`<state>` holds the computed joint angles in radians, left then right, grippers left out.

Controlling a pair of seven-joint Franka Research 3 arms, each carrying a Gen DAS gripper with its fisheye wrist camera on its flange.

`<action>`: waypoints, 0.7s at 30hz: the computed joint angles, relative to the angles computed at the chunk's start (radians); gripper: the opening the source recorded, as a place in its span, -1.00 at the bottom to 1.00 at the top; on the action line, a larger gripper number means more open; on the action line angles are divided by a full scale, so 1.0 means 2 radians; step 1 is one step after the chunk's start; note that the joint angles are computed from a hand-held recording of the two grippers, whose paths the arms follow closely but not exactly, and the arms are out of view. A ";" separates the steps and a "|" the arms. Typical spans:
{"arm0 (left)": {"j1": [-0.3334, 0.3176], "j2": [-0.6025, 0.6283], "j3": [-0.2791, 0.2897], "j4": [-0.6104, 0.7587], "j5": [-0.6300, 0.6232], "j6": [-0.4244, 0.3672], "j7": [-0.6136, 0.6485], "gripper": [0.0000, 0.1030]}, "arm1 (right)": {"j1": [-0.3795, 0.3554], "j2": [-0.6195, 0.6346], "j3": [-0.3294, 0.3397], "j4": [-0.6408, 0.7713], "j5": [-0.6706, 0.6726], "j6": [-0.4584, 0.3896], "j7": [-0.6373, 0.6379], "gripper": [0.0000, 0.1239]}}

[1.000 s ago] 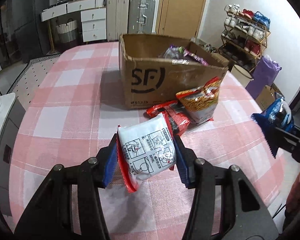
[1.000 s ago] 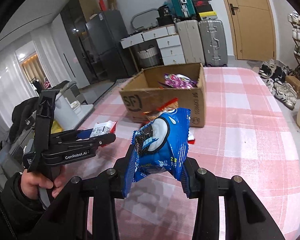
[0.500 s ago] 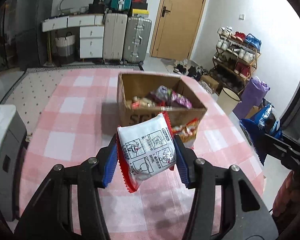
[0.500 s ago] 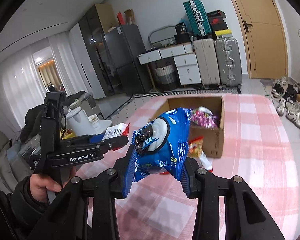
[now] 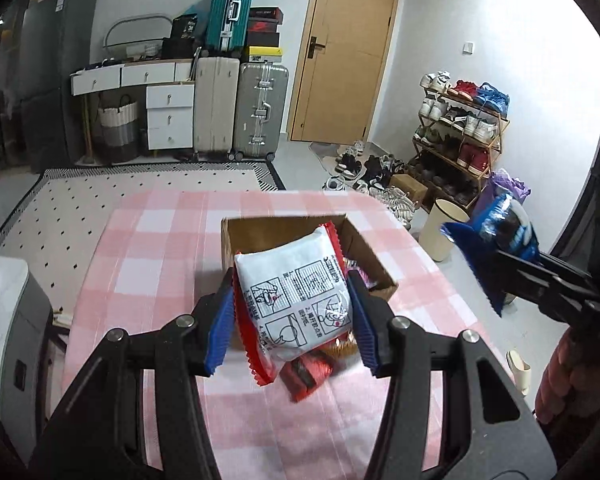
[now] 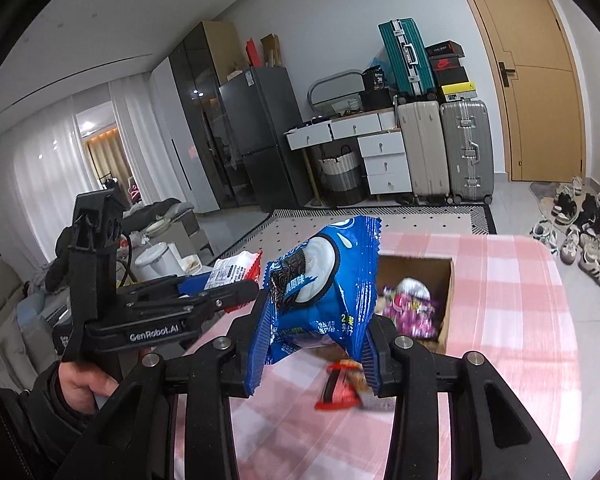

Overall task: Organize snacks
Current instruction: 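Lift both held packs and carry them over the cardboard box, then open both grippers to drop the packs into the box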

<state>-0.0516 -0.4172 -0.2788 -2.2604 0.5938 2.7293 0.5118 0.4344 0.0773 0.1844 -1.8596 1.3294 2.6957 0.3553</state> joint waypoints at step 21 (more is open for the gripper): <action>-0.023 0.245 0.056 0.265 -0.075 -0.024 0.138 -0.05 | -0.020 0.225 0.020 0.305 -0.264 -0.035 0.212 -0.37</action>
<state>-0.0970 0.0729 -0.1662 -1.7296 0.4448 2.6822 0.7878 0.3938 0.5265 0.2254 -1.2501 0.8022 2.6266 0.7786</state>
